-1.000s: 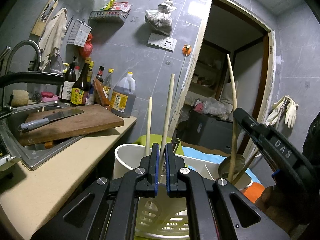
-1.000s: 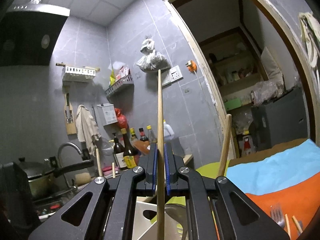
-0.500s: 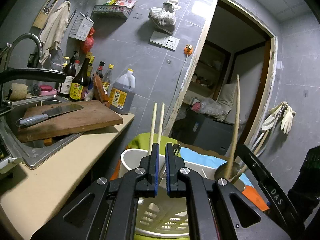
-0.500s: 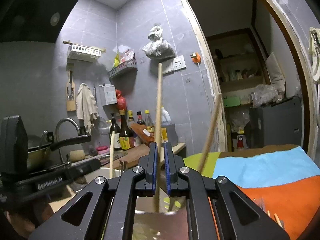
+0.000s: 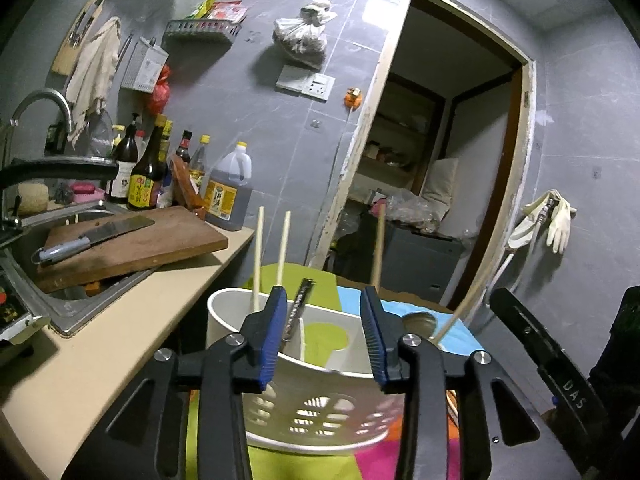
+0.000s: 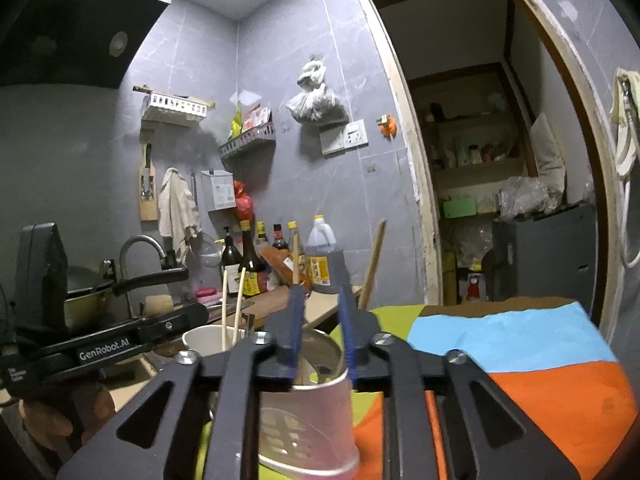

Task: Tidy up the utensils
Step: 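Withdraw both tools from the caddy and move them down to the remaining utensils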

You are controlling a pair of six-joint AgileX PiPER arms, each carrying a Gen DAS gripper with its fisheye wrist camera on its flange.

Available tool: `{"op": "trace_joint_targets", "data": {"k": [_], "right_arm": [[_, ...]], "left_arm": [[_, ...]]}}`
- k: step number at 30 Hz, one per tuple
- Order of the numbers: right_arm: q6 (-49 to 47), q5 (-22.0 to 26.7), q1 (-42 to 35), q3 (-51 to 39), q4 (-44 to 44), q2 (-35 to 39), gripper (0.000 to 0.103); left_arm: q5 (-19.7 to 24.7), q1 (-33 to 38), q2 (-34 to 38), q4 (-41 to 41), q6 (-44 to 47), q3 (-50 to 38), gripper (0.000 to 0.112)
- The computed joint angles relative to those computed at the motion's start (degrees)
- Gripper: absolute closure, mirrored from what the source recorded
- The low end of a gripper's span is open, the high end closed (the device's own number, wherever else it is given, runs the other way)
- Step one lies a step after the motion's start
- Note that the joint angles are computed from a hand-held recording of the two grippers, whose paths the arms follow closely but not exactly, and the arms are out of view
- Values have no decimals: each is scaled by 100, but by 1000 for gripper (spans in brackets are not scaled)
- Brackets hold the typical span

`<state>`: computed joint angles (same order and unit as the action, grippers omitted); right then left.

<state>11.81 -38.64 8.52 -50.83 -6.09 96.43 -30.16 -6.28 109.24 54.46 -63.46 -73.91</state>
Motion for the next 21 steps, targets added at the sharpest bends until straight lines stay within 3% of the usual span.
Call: {"op": "trace_joint_targets", "data": {"k": [3, 9, 12, 14, 21], "right_arm": [[-150, 143, -105, 242, 58, -342, 79], [-134, 363, -521, 850, -106, -1131, 55], [-102, 606, -756, 1052, -203, -1452, 45], [-76, 647, -910, 1217, -231, -1637, 29], [103, 640, -1518, 1731, -680, -2177, 3]], "left_arm": [[94, -129, -231, -56, 198, 201, 76], [158, -461, -607, -351, 691, 608, 60], [149, -633, -697, -345, 733, 704, 41], [70, -715, -693, -276, 675, 725, 25], [96, -1207, -652, -754, 1189, 828, 15]]}}
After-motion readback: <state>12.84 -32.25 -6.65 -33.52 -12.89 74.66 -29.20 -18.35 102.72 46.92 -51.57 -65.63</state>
